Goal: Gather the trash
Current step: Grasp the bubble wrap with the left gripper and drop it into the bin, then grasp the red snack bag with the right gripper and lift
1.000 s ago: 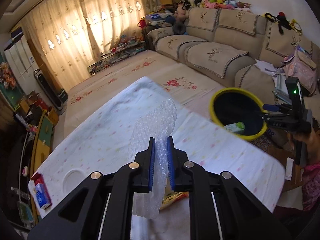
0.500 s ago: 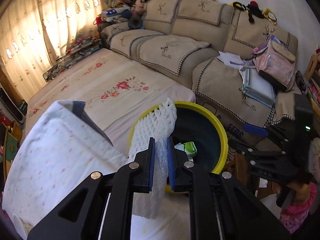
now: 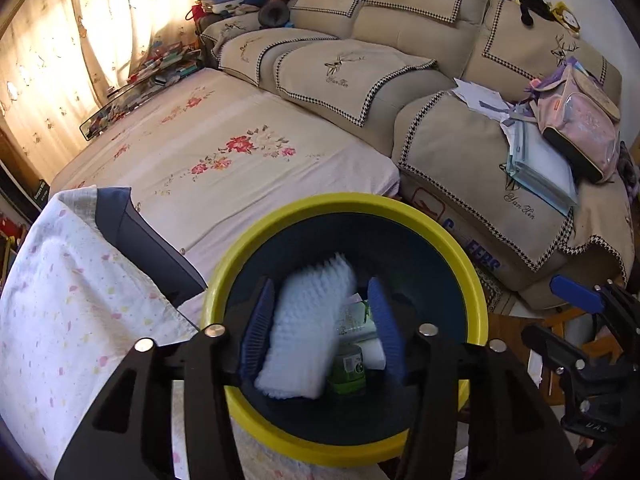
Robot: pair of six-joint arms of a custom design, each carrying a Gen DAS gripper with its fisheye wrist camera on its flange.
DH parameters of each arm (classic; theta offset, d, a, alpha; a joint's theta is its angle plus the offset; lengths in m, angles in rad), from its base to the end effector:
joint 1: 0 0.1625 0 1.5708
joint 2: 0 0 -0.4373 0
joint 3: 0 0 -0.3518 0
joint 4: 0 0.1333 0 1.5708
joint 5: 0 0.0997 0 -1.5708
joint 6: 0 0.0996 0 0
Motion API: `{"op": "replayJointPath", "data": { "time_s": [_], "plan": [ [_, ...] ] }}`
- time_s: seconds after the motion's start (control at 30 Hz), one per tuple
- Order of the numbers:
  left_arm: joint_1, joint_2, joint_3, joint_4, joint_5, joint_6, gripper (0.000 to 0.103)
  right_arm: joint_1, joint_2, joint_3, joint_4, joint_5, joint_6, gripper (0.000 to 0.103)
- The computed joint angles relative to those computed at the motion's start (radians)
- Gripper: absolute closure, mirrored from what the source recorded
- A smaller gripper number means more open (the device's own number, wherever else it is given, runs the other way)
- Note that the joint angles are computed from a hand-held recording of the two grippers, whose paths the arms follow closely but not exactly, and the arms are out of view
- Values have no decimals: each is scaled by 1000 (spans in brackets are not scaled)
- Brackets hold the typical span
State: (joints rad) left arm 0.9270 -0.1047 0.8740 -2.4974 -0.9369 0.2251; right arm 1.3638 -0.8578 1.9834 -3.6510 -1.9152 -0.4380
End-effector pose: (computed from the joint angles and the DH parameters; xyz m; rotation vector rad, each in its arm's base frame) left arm -0.3256 -0.7542 -0.1002 1.0052 2.3217 -0.3674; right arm -0.0199 -0.5799 0.2029 0.0605 -2.3458 1.0176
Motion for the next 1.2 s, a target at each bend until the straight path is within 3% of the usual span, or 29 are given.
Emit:
{"op": "replayJointPath", "data": {
  "time_s": [0.17, 0.33, 0.43, 0.53, 0.7, 0.8, 0.93, 1.2],
  "plan": [
    [-20, -106, 196, -195, 19, 10, 38, 22, 12, 7, -6, -8, -9, 39],
    [-47, -283, 513, -486, 55, -9, 21, 47, 28, 9, -1, -22, -25, 37],
    [-58, -413, 724, -642, 91, -53, 16, 66, 40, 10, 3, -26, -38, 37],
    [-68, -531, 906, -776, 151, -87, 11, 93, 58, 12, 8, -21, -59, 37],
    [-93, -704, 1176, -988, 347, -163, 9, 161, 106, -3, 53, -2, -101, 37],
    [-100, -788, 1298, -1052, 450, -230, 8, 206, 143, -23, 108, 18, -123, 37],
    [-97, -890, 1432, -1057, 528, -338, 8, 272, 201, -52, 156, 28, -167, 37],
    [-77, -957, 1542, -1098, 556, -399, 8, 373, 307, -135, 241, 41, -245, 37]
  ]
}}
